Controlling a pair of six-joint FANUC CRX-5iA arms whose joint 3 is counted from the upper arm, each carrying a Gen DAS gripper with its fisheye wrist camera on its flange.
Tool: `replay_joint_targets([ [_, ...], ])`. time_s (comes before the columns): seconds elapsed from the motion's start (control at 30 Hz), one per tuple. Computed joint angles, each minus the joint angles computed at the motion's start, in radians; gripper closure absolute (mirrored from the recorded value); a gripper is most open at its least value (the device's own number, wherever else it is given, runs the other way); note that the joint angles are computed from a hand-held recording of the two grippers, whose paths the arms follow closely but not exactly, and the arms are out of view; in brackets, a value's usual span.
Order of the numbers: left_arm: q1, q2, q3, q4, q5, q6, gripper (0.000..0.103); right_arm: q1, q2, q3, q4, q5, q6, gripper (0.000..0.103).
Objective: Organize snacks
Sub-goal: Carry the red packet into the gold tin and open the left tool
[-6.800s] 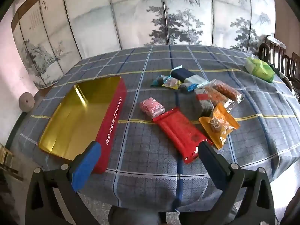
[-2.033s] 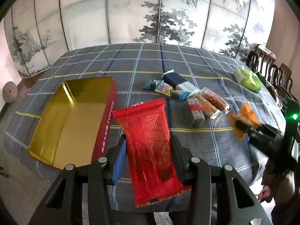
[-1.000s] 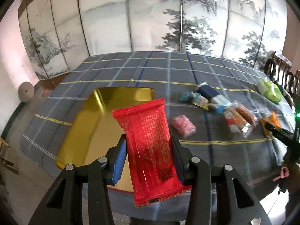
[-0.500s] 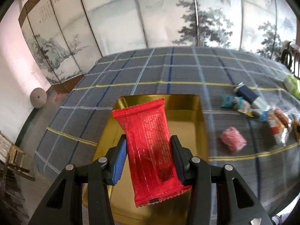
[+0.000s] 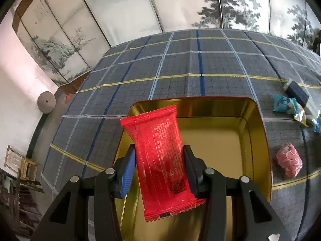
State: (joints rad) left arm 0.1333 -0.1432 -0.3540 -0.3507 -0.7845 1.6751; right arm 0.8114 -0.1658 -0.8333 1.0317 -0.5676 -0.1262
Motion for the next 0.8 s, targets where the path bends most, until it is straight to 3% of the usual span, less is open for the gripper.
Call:
replay_joint_targets([
  [0.4, 0.015, 0.078, 0.047, 0.024, -0.035, -0.023, 0.058, -0.002, 0.001, -0.002, 0.005, 0.002, -0.004, 0.063],
  [0.47, 0.006, 0.072, 0.048, 0.001, -0.030, -0.004, 0.058, -0.001, 0.001, -0.001, 0.005, 0.001, -0.005, 0.063],
  [0.57, -0.002, 0.070, 0.051, -0.021, -0.027, 0.011, 0.050, -0.002, 0.002, -0.002, 0.006, 0.002, -0.006, 0.063],
  [0.8, 0.027, 0.001, -0.005, 0.047, 0.002, -0.032, 0.046, -0.003, 0.001, -0.002, 0.005, 0.004, -0.008, 0.063],
])
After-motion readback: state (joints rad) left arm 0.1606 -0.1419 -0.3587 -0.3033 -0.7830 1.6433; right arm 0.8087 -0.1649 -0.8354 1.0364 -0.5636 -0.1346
